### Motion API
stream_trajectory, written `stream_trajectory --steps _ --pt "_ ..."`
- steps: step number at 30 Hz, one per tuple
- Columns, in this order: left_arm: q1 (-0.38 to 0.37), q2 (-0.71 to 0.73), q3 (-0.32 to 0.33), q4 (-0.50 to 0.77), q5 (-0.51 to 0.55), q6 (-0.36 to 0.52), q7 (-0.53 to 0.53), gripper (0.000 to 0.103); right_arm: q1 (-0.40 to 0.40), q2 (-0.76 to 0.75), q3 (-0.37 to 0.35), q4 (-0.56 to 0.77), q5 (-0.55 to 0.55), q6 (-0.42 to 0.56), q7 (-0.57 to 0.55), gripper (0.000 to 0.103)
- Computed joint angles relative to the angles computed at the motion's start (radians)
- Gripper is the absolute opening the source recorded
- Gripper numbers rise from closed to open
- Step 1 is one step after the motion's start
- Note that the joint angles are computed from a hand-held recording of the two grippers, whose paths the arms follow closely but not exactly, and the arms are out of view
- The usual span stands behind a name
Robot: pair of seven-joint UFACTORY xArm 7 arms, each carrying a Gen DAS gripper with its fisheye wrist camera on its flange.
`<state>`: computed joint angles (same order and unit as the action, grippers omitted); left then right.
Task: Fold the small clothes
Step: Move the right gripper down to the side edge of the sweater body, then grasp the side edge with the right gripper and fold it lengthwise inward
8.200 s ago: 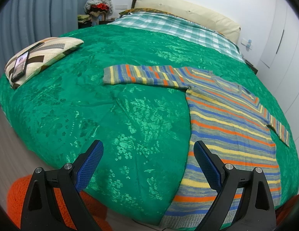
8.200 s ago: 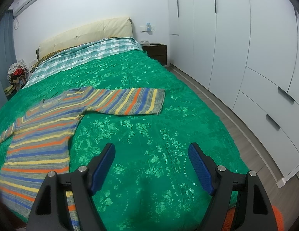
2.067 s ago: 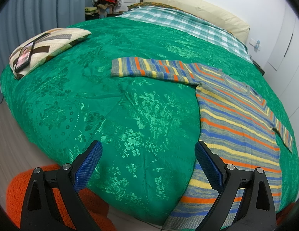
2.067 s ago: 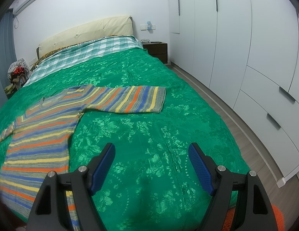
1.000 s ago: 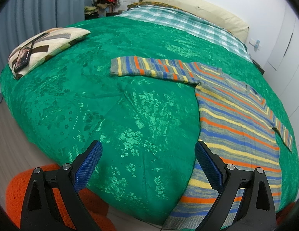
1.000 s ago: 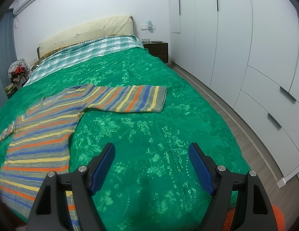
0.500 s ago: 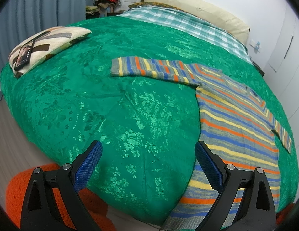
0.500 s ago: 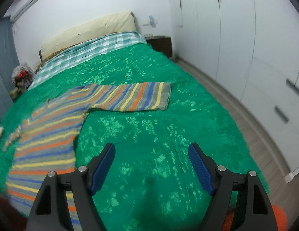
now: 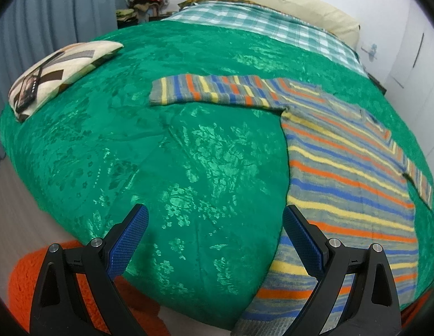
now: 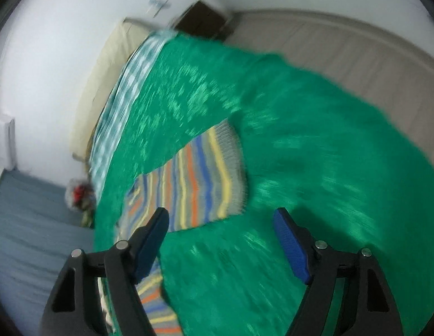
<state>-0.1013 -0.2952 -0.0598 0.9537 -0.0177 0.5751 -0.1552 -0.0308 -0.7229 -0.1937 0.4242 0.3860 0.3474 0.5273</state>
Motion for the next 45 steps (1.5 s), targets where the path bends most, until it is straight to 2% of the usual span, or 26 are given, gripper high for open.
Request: stream_trajectory --steps 2,4,5,6,7,10,12,14,17,21,23,25,26,27,28,29,31,33,37,38,40,41,42,45 --pt "0.004 0.006 -0.005 0.005 0.012 0.006 -0.01 0.097 -0.008 0.108 0.012 0.058 -0.022 -0.005 0.004 0.066" --pt "0.005 0.014 -0.004 0.01 0.011 0.014 -0.017 0.097 0.044 0.196 -0.023 0.099 0.018 -0.019 -0.029 0.053" --pt "0.004 0.019 -0.003 0.015 0.007 0.021 -0.02 0.097 0.05 0.227 -0.022 0.116 0.026 -0.011 -0.034 0.038" --pt "0.002 0.022 0.0 0.018 0.003 0.023 -0.019 0.097 0.037 0.248 -0.005 0.133 0.017 0.005 -0.028 0.013" --pt "0.001 0.025 0.002 0.019 -0.002 0.023 -0.017 0.097 0.006 0.258 0.029 0.149 -0.015 0.031 -0.006 0.003" --pt "-0.006 0.028 0.013 0.02 -0.028 0.02 0.005 0.097 -0.155 0.216 0.21 0.195 -0.247 0.078 0.141 0.003" --pt "-0.013 0.033 0.021 0.021 -0.052 0.019 0.028 0.097 -0.155 0.213 0.243 0.271 -0.329 0.105 0.153 0.003" --pt "-0.019 0.039 0.028 0.027 -0.077 0.023 0.056 0.097 -0.103 0.25 0.252 0.375 -0.356 0.112 0.135 0.003" --pt "-0.021 0.039 0.03 0.029 -0.097 0.017 0.078 0.097 0.017 0.394 0.252 0.593 -0.336 0.122 0.055 0.003" --pt "-0.016 0.026 0.04 0.019 -0.128 0.003 0.095 0.097 0.147 0.653 0.279 0.906 -0.281 0.154 -0.061 0.003" --pt "-0.011 0.027 0.043 0.019 -0.134 0.007 0.097 0.097 0.186 0.788 0.301 1.052 -0.282 0.184 -0.087 0.003" --pt "-0.007 0.034 0.048 0.024 -0.146 0.019 0.101 0.097 0.206 0.949 0.328 1.222 -0.212 0.23 -0.172 0.005" --pt "-0.004 0.037 0.05 0.027 -0.151 0.024 0.1 0.097 0.199 1.038 0.358 1.31 -0.129 0.261 -0.229 0.016" --pt "-0.002 0.041 0.052 0.03 -0.158 0.028 0.099 0.097 0.196 1.084 0.371 1.36 -0.087 0.292 -0.245 0.045" --pt "0.0 0.044 0.055 0.032 -0.167 0.031 0.099 0.097 0.194 1.115 0.377 1.379 -0.057 0.283 -0.256 0.059" --pt "0.001 0.045 0.058 0.033 -0.177 0.032 0.101 0.097 0.195 1.127 0.38 1.378 -0.038 0.25 -0.274 0.062" --pt "0.001 0.048 0.06 0.036 -0.194 0.033 0.105 0.097 0.207 1.112 0.356 1.343 -0.059 0.216 -0.266 0.062" --pt "0.0 0.054 0.063 0.042 -0.213 0.037 0.114 0.097 0.215 1.063 0.318 1.27 -0.096 0.208 -0.208 0.062" --pt "-0.001 0.076 0.058 0.061 -0.229 0.054 0.123 0.097 0.184 1.024 0.285 1.197 -0.144 0.337 -0.17 0.06" --pt "0.0 0.077 0.055 0.063 -0.224 0.057 0.122 0.097 0.181 1.017 0.276 1.167 -0.161 0.366 -0.155 0.056" --pt "0.001 0.076 0.047 0.063 -0.212 0.057 0.118 0.097 0.201 1.021 0.233 1.126 -0.282 0.447 -0.067 0.052" --pt "0.002 0.071 0.044 0.057 -0.205 0.053 0.115 0.097 0.223 1.017 0.203 1.11 -0.38 0.527 0.01 0.042" --pt "0.002 0.067 0.043 0.054 -0.201 0.051 0.116 0.097 0.24 1.0 0.179 1.072 -0.475 0.567 0.085 0.032" --pt "0.002 0.068 0.04 0.051 -0.187 0.048 0.114 0.097 0.252 0.902 0.172 0.965 -0.654 0.551 0.23 0.038"
